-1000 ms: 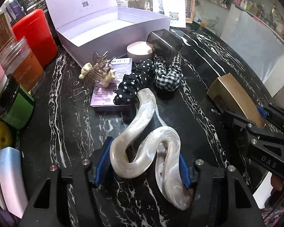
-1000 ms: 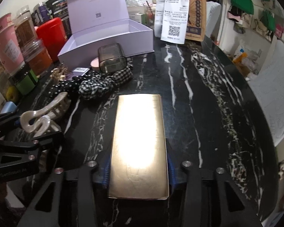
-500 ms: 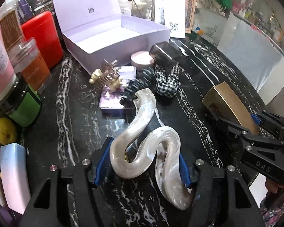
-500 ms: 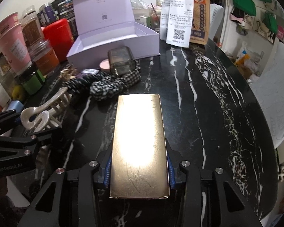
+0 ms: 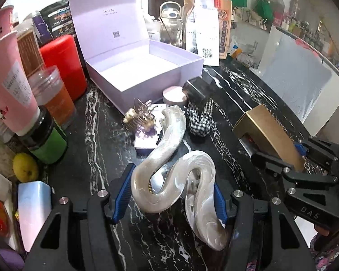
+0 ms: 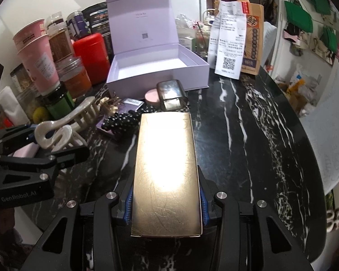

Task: Organize rigid objects
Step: 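Carry the clip with the left tool while the right tool carries the gold case into the lavender box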

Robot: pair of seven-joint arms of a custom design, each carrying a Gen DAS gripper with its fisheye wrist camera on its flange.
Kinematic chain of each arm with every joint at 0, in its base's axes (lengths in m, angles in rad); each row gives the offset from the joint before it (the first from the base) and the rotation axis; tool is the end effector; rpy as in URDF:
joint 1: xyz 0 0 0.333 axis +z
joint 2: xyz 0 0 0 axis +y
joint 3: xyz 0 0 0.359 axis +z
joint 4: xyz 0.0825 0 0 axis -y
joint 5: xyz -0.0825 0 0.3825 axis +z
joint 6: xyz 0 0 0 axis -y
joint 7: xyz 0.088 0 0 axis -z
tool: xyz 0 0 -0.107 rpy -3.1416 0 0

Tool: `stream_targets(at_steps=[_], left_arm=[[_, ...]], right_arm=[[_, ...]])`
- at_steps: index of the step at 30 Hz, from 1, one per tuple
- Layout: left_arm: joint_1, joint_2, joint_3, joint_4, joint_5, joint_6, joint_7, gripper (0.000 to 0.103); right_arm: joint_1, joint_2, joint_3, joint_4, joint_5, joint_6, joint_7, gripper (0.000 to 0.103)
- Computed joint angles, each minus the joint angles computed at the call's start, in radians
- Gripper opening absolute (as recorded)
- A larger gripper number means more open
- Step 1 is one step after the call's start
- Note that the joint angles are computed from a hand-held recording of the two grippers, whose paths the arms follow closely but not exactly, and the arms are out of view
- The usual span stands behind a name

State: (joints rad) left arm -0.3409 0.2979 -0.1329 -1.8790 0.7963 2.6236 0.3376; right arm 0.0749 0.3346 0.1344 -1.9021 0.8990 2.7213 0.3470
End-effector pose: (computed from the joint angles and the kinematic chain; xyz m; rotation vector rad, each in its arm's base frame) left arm 0.5895 -0.3121 0.4398 -1.9828 1.6868 -0.6224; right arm 0.6594 0.1022 0.4095 -2.1951 1.0679 -0.3242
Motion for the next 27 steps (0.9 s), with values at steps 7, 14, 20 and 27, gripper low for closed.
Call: stream_targets(at_steps=[7, 14, 20, 27], left_arm=[[0.011, 0.005, 0.005, 0.023, -0.011, -0.006, 0.016, 0.061], [0.017, 0.010, 0.019, 0.048, 0.005, -0.009, 0.006, 0.061], [0.033, 0.018, 0.026, 0.066, 0.002, -0.003, 0.022, 0.061], [0.050, 0.038, 0.038, 0.105, -0.006, 0.009, 0.057, 0.061]], right_arm=[[0.000, 0.005, 0.010, 0.017, 0.010, -0.014, -0.017, 0.043], [0.004, 0.025, 0.014, 0.063, 0.008, -0.040, -0.036, 0.043], [0.013, 0.050, 0.018, 0.114, -0.014, -0.053, -0.036, 0.043], [0.026, 0.090, 0.022, 0.194, -0.063, -0.080, 0.002, 0.043]])
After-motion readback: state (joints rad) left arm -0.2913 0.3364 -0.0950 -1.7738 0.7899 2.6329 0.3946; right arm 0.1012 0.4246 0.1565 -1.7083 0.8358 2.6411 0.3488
